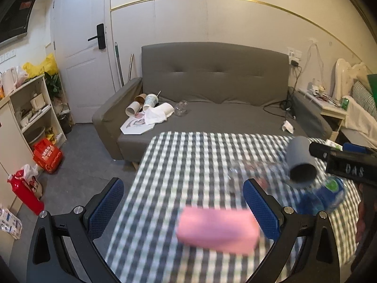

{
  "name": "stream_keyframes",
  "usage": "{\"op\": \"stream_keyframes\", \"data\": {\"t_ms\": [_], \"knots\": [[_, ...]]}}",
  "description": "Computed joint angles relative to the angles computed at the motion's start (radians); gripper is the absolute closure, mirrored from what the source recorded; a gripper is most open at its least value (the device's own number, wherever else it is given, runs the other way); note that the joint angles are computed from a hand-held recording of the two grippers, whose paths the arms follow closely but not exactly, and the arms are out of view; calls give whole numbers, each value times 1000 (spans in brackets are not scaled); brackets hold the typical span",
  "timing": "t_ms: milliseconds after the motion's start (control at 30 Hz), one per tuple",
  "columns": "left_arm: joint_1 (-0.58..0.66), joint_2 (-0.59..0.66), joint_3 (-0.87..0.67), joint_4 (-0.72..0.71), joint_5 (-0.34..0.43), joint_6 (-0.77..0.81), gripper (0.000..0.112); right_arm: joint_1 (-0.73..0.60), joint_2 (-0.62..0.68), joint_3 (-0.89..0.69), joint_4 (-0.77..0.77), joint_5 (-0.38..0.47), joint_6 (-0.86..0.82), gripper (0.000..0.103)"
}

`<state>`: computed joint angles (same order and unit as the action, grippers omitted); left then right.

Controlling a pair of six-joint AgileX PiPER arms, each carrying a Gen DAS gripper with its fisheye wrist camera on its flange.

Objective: Flip cup upside down
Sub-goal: 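Reach the right gripper to the grey cup lying on its side and grasp it, then lift the grey cup with the right gripper and rotate it upright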

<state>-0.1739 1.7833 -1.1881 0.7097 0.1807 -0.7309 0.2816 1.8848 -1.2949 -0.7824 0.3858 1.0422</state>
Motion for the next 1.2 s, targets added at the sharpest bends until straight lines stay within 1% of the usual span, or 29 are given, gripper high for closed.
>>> {"op": "stream_keyframes", "data": {"t_ms": [33, 100, 233, 300, 400, 433, 500, 600, 667, 733, 800, 867, 900, 933, 1033, 1100, 1200], "knots": [[2, 22, -28, -20, 5, 24, 9, -19, 38, -62, 79, 23, -74, 0], [8, 53, -68, -67, 6, 73, 9, -58, 126, -210, 250, 102, -235, 0], [9, 109, -131, -148, 20, 151, 9, -108, 303, -497, 466, 302, -445, 0], [3, 126, -145, -160, 25, 161, 9, -128, 388, -625, 530, 394, -507, 1], [0, 141, -156, -185, 30, 193, 9, -149, 478, -757, 609, 489, -569, 5], [-4, 144, -155, -167, 34, 178, 9, -154, 504, -799, 625, 523, -581, 5], [-4, 154, -170, -210, 44, 221, 9, -166, 552, -870, 659, 567, -601, 7], [-7, 157, -171, -216, 51, 225, 9, -179, 608, -951, 710, 625, -634, 14], [-9, 156, -173, -208, 60, 217, 9, -188, 632, -979, 740, 644, -651, 20], [-10, 155, -176, -221, 67, 231, 9, -203, 641, -978, 791, 645, -675, 22], [-14, 149, -170, -188, 67, 195, 9, -210, 642, -983, 811, 650, -685, 23], [-16, 139, -170, -187, 76, 192, 9, -205, 619, -948, 808, 628, -682, 24], [-18, 130, -162, -169, 74, 175, 9, -203, 593, -905, 805, 598, -683, 25], [-22, 116, -151, -129, 71, 136, 9, -202, 550, -837, 803, 548, -686, 26], [-27, 86, -134, -78, 78, 85, 9, -190, 450, -708, 796, 465, -700, 29], [-28, 53, -111, -59, 75, 58, 9, -184, 353, -596, 820, 400, -725, 31], [-34, -5, -69, 37, 80, -42, 9, -158, 225, -456, 829, 341, -743, 32]]}}
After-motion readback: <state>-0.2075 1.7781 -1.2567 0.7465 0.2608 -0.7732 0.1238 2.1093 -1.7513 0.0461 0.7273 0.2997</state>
